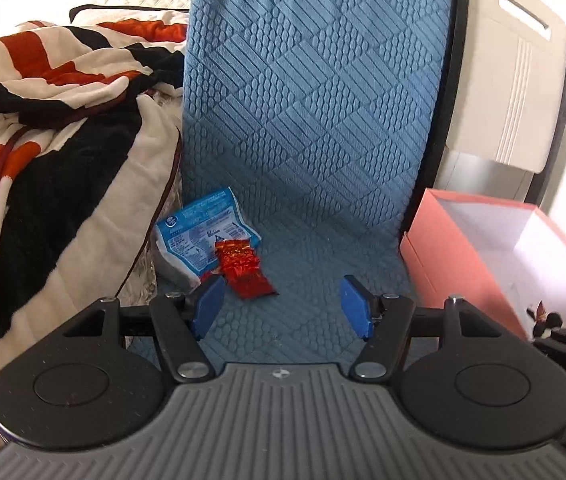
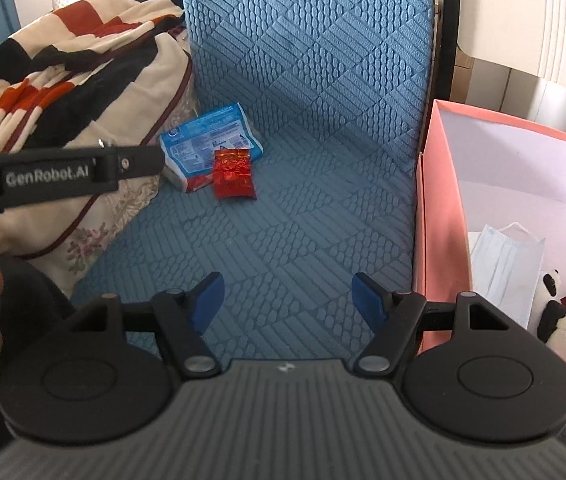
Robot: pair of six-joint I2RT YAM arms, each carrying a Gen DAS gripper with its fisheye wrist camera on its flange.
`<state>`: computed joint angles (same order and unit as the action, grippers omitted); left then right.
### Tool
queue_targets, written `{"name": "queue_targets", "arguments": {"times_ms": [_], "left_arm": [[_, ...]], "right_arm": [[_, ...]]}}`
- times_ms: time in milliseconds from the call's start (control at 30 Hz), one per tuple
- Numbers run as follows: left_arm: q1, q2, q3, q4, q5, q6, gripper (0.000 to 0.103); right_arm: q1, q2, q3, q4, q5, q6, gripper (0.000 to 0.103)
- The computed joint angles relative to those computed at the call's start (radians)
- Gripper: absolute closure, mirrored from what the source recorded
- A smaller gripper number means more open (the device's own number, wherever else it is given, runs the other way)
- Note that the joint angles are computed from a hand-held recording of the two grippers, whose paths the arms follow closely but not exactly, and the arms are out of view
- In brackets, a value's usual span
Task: Organize soft objects
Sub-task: 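Move both open tools back over the seat toward the snack packets, then lower the left tool onto the blue snack packet while the right tool lowers toward the red candy packet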
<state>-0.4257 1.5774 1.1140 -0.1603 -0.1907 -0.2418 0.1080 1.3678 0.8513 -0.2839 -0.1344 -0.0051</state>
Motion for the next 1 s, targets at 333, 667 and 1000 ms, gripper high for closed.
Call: {"name": "queue_targets", "arguments": {"times_ms": [333,667,1000], "left_arm": [[0.037,0.086,0.028,-0.011,0.033,-0.008,0.034],[0.066,0.239,0.153,-0.002,0.087,0.014,0.034],[0.121,0.373,0.326,-0.041,0.119,0.044,0.034]], "right_arm": [[0.02,0.069,-0.008,0.079,0.009,0.031,0.03],[0.006,0.185,0.074,0.078,-0.042,0.001,0.03],[0.032,0.316,0.222,0.069,-0.046,-0.055,0.03]]}}
